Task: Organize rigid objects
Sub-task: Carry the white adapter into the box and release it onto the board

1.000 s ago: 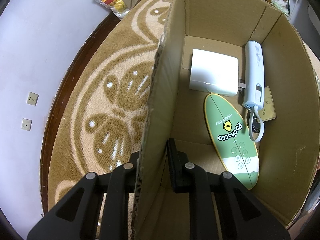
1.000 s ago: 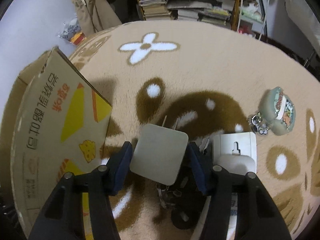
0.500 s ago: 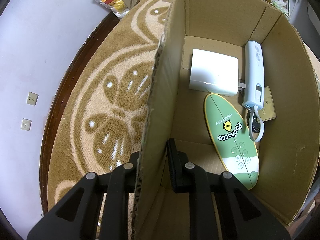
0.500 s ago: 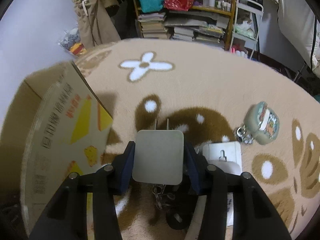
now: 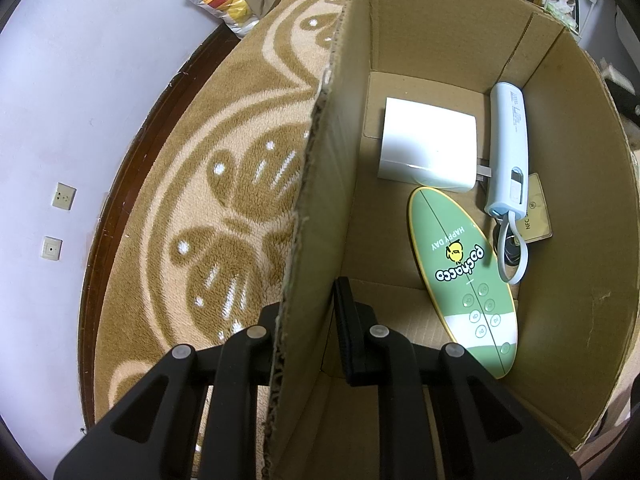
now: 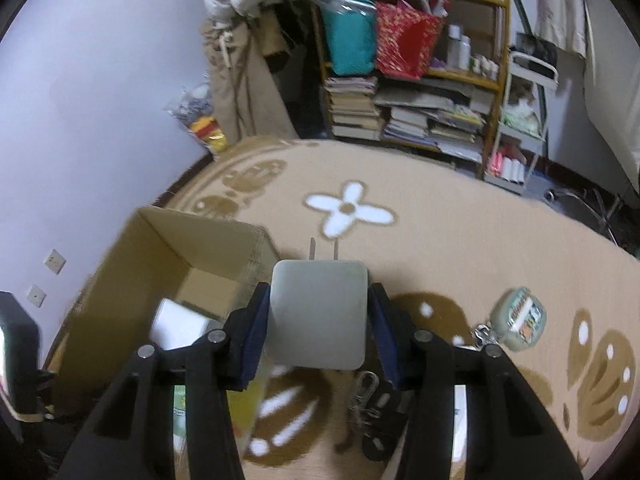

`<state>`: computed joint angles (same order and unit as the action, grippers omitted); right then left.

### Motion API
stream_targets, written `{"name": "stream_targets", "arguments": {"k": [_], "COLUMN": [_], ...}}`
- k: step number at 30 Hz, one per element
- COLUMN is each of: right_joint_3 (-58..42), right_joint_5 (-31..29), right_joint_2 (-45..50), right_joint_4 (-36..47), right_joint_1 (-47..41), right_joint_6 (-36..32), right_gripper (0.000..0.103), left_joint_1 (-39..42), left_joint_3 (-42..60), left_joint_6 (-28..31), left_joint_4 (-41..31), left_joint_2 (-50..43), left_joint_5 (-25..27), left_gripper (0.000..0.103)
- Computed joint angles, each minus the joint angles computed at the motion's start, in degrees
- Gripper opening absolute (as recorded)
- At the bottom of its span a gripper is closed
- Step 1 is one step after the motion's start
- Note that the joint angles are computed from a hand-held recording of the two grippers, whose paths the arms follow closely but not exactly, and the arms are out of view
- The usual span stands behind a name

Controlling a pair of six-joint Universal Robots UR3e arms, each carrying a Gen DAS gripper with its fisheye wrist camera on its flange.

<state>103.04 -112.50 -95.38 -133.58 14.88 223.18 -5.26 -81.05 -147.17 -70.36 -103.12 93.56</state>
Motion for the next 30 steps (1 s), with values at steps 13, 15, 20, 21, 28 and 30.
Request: {"name": "stream_targets", "arguments": {"k": [13, 15, 20, 21, 28, 30], "right_joint_3": [-4.42, -5.31, -6.61, -6.92, -6.55, -5.76], "right_joint_5": [1.38, 1.35, 2.31, 2.28, 2.83, 2.58], "right_joint_2": [5.00, 5.73, 7.20, 7.55, 8.99, 8.98], "right_joint_4": [-8.74, -8.89, -8.31, -8.08, -8.09, -9.26], "right_joint_1": [3.72, 4.32, 4.50, 4.62, 4.89, 5.26], "right_joint_6": [-4.65, -5.58, -6.91, -6.94, -6.75, -6.97], "right_gripper": [0.052, 0.052, 0.052, 0.052, 0.052, 0.052], "left_joint_1": [0.75, 0.82, 0.84, 0.83, 0.93, 0.95], "left_joint_3": [1.40, 1.55, 1.70, 1.75, 1.91, 1.96], "left_joint_6": [0.03, 0.11, 0.19, 0.20, 0.23, 0.26], "left_joint_4": [-1.36, -1.45, -1.49, -1.52, -1.68, -1.71], "left_joint_2": [-0.56, -0.63, -0.71, -0.74, -0.79, -0.81], "left_joint_5": [-0.85, -0.88, -0.86, -0.85, -0.94, -0.94], "left_gripper": [0.016, 0.016, 0.016, 0.016, 0.016, 0.016]}}
